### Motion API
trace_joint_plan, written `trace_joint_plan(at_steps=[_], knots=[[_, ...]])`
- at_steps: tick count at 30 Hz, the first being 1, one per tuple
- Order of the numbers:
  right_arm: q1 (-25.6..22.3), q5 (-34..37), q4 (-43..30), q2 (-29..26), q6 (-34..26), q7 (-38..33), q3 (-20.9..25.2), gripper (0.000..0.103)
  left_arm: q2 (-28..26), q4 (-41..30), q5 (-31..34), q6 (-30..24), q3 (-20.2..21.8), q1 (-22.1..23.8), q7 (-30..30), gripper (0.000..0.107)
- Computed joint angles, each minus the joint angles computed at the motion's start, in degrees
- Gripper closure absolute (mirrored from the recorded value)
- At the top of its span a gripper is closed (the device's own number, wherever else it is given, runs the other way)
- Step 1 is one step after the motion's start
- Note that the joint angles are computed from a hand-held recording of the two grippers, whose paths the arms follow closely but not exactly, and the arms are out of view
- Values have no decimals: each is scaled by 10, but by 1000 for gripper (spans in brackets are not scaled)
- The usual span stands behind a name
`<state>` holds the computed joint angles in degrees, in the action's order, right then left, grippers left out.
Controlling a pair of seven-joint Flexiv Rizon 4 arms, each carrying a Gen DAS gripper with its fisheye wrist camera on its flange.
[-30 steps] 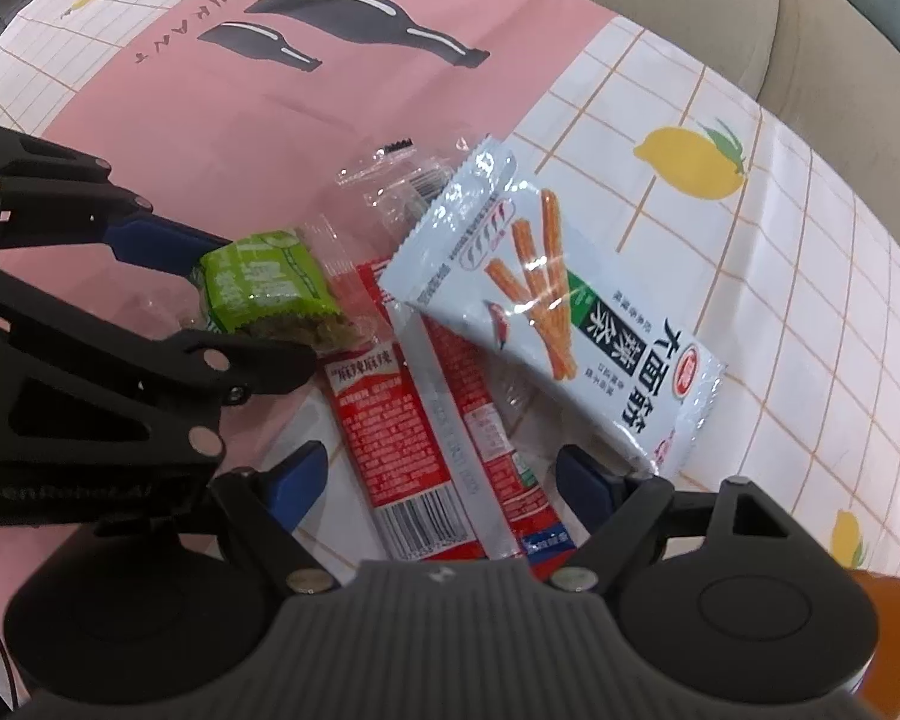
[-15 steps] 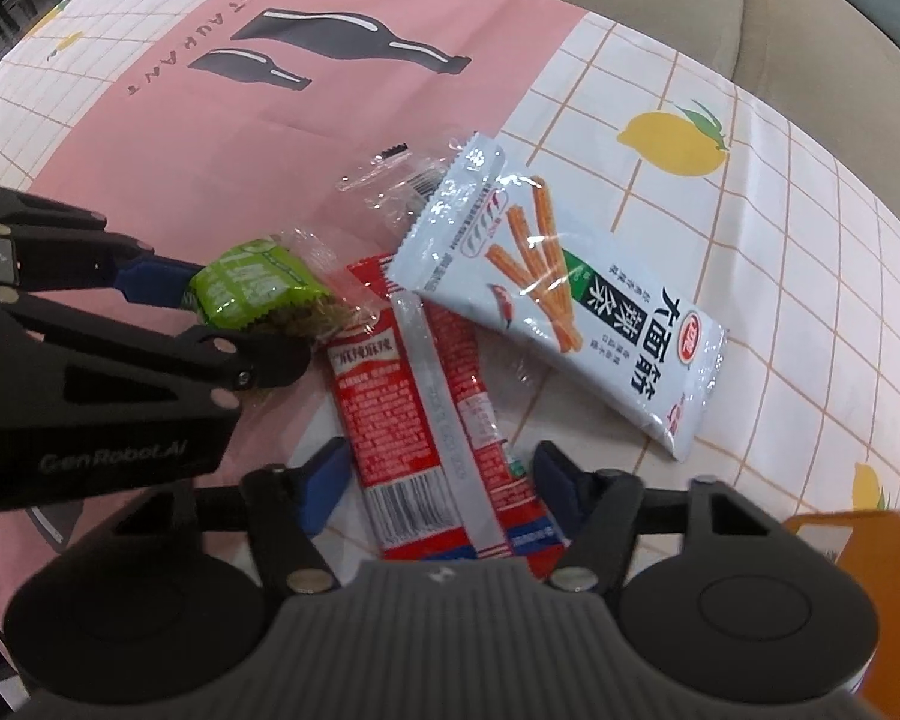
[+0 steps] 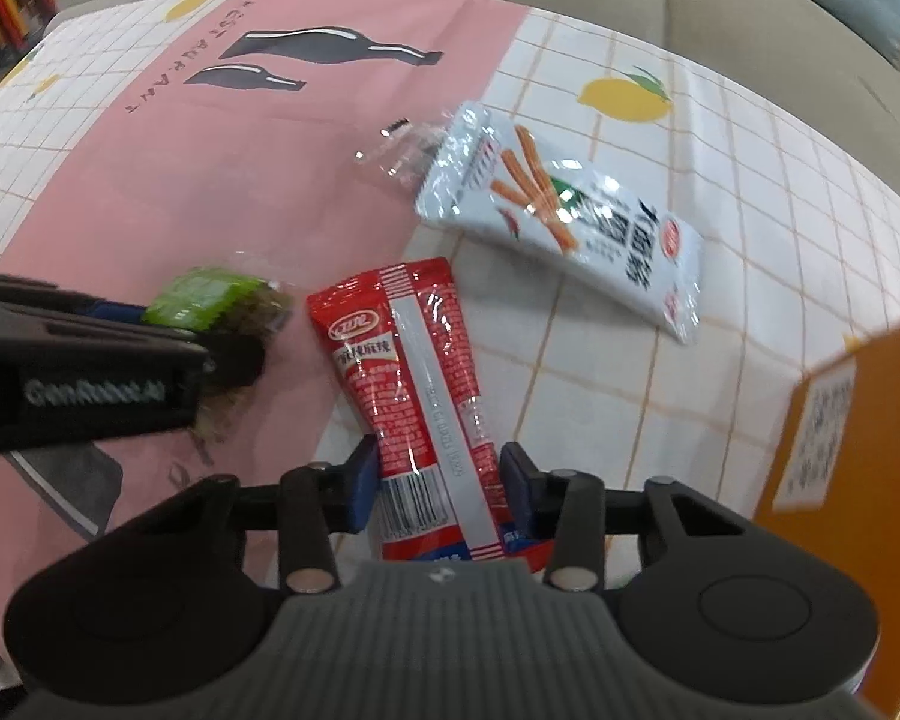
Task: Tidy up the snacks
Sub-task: 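Grasp the green raisin packet with left gripper while right grasps red sausage-stick packet, then carry the raisin packet and sausage-stick packet over the orange box and lower them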
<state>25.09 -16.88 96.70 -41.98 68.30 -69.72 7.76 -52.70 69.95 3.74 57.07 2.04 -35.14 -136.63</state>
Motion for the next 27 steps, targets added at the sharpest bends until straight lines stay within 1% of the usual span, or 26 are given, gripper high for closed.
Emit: trace_joint_plan(at_steps=[2, 4, 6, 8, 13, 15, 19, 21, 27], knots=[[25, -16, 35, 15, 33, 35, -33, 65, 14, 25, 6, 11, 9, -9, -21, 65], [55, -41, 80, 33, 78, 78, -72, 66, 28, 50, 12, 23, 13, -16, -38, 65], [74, -59, 118, 50, 120, 113, -98, 67, 43, 72, 20, 33, 17, -23, -52, 66], [91, -72, 149, 66, 155, 143, -121, 68, 56, 83, 35, 28, 28, -37, -66, 66], [136, -74, 215, 106, 231, 208, -172, 68, 83, 104, 63, 27, 27, -51, -82, 66], [175, -66, 246, 123, 267, 224, -214, 68, 94, 107, 78, 22, 31, -60, -87, 66], [257, -27, 298, 154, 320, 213, -292, 68, 111, 104, 106, 2, 32, -74, -96, 66], [287, 0, 321, 171, 342, 203, -319, 68, 119, 98, 121, -8, 33, -82, -101, 66], [325, 78, 375, 230, 377, 173, -345, 69, 135, 77, 163, -27, 27, -97, -106, 66]])
